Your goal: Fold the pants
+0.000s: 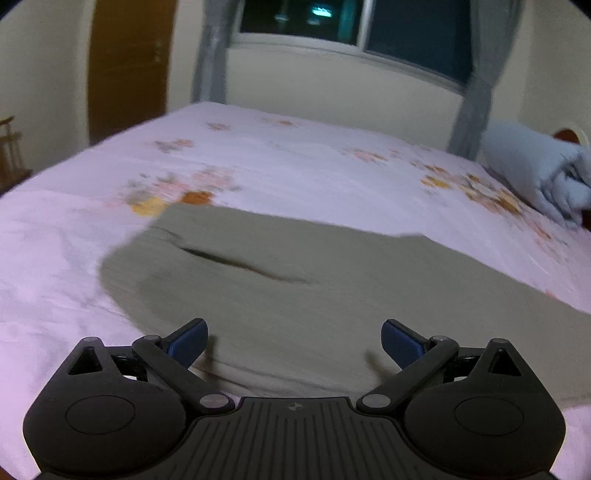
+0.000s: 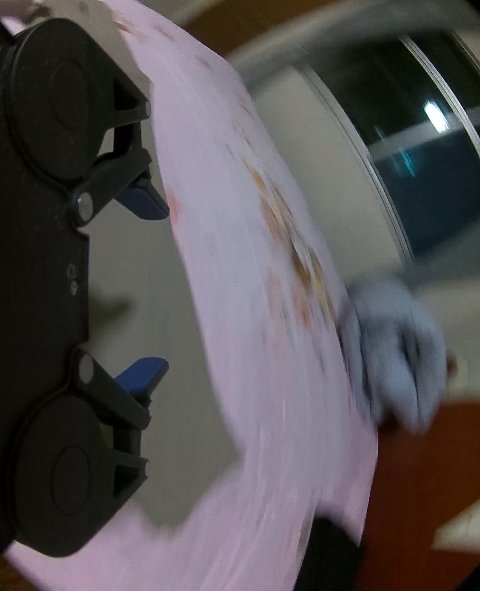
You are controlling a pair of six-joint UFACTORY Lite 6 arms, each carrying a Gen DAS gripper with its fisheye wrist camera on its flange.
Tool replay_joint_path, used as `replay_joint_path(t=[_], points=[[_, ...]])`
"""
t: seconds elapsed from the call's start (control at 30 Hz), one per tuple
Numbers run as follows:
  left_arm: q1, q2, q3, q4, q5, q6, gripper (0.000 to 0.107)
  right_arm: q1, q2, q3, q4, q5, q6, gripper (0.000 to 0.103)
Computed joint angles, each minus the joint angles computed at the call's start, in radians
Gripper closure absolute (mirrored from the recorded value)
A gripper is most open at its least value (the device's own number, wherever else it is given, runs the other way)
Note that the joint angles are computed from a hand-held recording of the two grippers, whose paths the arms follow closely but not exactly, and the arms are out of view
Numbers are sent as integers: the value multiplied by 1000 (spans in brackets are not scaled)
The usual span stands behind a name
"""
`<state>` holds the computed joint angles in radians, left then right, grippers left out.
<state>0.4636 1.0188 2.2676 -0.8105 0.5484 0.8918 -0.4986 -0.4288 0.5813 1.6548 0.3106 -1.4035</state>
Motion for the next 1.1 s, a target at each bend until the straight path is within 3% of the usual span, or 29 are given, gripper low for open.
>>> replay_joint_path(t=[0.13,0.2,0.27,0.47,0.63,0.73,0.8,0.83,0.87,0.93,1.03,1.1], points=[[-49,-147,-244,-112,-55,128,6,-273,6,-68,15,202,-12,22],[-75,-198,-327,-149,-95,178,5,-416,91,-70,50,339,-35,22],[-93,-226,-369,-150,-110,194,4,-480,180,-70,119,405,-69,21],[-112,-197,-324,-53,-115,91,4,-521,478,43,229,498,-85,51],[-139,-143,-251,124,-111,-58,4,-535,617,105,265,579,-45,58],[-160,-167,-296,161,-162,-82,4,-527,659,131,265,624,-28,61],[-178,-201,-337,163,-185,-94,4,-519,670,142,249,625,-6,71],[-185,-224,-361,100,-179,-43,4,-514,685,157,241,615,5,87],[-198,-249,-386,15,-163,21,4,-513,690,161,237,607,3,95],[-254,-288,-418,-56,-138,66,4,-517,684,147,246,617,-21,96],[-376,-265,-371,-22,-83,-78,4,-539,628,94,240,636,-83,96],[-468,-261,-375,9,-118,-117,4,-549,627,92,231,643,-90,96]])
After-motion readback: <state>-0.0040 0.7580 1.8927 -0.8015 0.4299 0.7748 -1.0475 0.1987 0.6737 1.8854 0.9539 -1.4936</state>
